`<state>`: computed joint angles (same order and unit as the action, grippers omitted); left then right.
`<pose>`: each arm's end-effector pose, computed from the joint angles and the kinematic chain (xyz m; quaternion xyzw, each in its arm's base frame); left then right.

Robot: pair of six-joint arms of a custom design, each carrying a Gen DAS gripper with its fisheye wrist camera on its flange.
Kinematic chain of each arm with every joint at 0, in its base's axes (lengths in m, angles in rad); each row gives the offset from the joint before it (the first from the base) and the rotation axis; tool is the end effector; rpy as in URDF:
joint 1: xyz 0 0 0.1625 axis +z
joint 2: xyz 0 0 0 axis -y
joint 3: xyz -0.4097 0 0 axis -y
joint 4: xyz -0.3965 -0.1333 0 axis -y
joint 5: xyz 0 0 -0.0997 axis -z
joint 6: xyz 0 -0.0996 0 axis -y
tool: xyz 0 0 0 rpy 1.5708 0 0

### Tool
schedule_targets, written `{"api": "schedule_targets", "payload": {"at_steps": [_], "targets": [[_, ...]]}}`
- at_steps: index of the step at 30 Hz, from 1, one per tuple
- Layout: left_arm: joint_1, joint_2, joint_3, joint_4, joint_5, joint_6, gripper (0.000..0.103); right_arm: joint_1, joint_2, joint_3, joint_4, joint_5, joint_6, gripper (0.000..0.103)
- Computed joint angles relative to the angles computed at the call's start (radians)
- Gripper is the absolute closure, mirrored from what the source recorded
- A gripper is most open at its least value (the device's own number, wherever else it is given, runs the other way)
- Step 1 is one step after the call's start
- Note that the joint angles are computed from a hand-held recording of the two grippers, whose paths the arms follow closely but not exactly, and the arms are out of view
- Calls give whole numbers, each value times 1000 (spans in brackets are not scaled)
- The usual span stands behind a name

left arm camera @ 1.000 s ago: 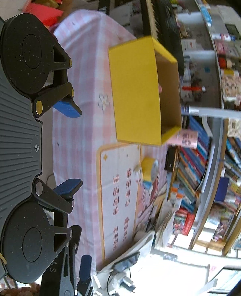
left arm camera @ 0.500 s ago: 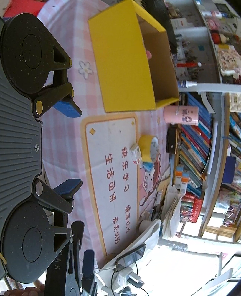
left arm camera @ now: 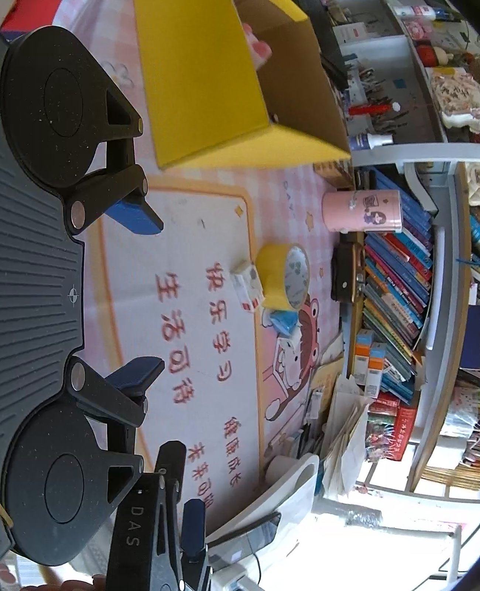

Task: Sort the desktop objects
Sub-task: 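Grasp the white-and-red small box with the left tool while the right tool grasps the white charger plug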

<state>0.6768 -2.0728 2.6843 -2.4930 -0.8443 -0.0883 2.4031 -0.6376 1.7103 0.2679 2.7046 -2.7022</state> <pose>-0.0662 -0.3091 0.2536 0.3115 0.8711 -0.2931 0.2413 0.3478 -0.2584 -0.0057 0.1031 -0.8339 0.3948 0.3717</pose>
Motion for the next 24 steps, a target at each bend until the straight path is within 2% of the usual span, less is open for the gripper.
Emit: {"api": "schedule_targets", "payload": {"at_steps": [5,7,11,18,22,24], "targets": [[4,203,-8,-199,56,-32,29,-81,-109,73,-134,-58,-196,37],[9,283,-15,-283,81,-49,29,-111,-149,97,-181,-91,-272,42],[37,447,-47,-447,122,-78,30,-168,-208,129,-253,-145,-386,45],[91,672,-133,-634,158,-20,30,-245,-266,139,-306,-225,-523,45],[127,801,-198,-723,173,53,30,-280,-281,132,-315,-249,-561,45],[145,847,-232,-725,183,66,30,-297,-284,124,-305,-263,-569,45]]}}
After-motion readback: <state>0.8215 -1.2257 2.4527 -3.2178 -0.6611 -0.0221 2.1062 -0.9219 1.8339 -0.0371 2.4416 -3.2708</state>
